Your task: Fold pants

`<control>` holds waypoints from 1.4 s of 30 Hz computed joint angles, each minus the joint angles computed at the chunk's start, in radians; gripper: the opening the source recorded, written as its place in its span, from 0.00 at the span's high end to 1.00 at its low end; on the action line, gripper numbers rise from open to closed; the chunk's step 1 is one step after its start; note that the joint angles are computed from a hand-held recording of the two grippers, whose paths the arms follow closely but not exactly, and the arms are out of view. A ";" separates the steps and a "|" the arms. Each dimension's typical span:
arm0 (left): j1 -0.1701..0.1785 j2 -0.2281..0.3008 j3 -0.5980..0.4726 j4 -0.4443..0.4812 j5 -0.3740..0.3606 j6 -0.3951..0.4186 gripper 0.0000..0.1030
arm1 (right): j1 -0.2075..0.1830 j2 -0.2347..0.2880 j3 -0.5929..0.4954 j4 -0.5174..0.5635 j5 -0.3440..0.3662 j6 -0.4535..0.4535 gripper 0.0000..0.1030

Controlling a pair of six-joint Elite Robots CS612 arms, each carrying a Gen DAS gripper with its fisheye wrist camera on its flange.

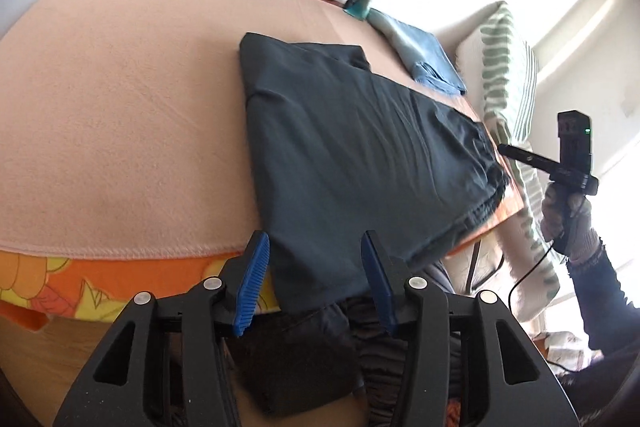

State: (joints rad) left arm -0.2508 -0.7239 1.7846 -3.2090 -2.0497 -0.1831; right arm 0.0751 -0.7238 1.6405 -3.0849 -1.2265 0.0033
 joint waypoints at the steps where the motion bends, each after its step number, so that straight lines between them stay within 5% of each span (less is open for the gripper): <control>1: 0.002 0.007 -0.008 0.001 -0.010 -0.007 0.55 | 0.003 0.005 -0.016 -0.009 0.030 -0.008 0.44; 7: 0.013 0.046 -0.037 -0.001 -0.066 -0.051 0.55 | 0.033 0.065 -0.148 -0.015 0.159 -0.015 0.34; 15: 0.025 0.068 -0.043 -0.051 -0.120 -0.095 0.55 | 0.082 0.208 -0.485 0.339 0.355 -0.107 0.32; 35: 0.044 0.108 -0.064 -0.106 -0.222 -0.167 0.57 | 0.181 0.593 -1.240 0.992 0.219 -0.322 0.28; 37: 0.046 0.111 -0.067 -0.108 -0.228 -0.170 0.57 | 0.181 0.601 -1.253 1.012 0.242 -0.345 0.30; 39: 0.048 0.112 -0.069 -0.106 -0.230 -0.169 0.57 | 0.180 0.610 -1.273 1.059 0.272 -0.374 0.61; 42: 0.056 0.113 -0.068 -0.096 -0.247 -0.163 0.60 | 0.191 0.590 -1.238 1.032 0.209 -0.403 0.85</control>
State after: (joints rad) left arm -0.1944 -0.6114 1.7170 -3.3046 -2.2969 -0.3458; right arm 0.2659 -0.1342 0.4028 -2.0534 -1.0174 -0.3996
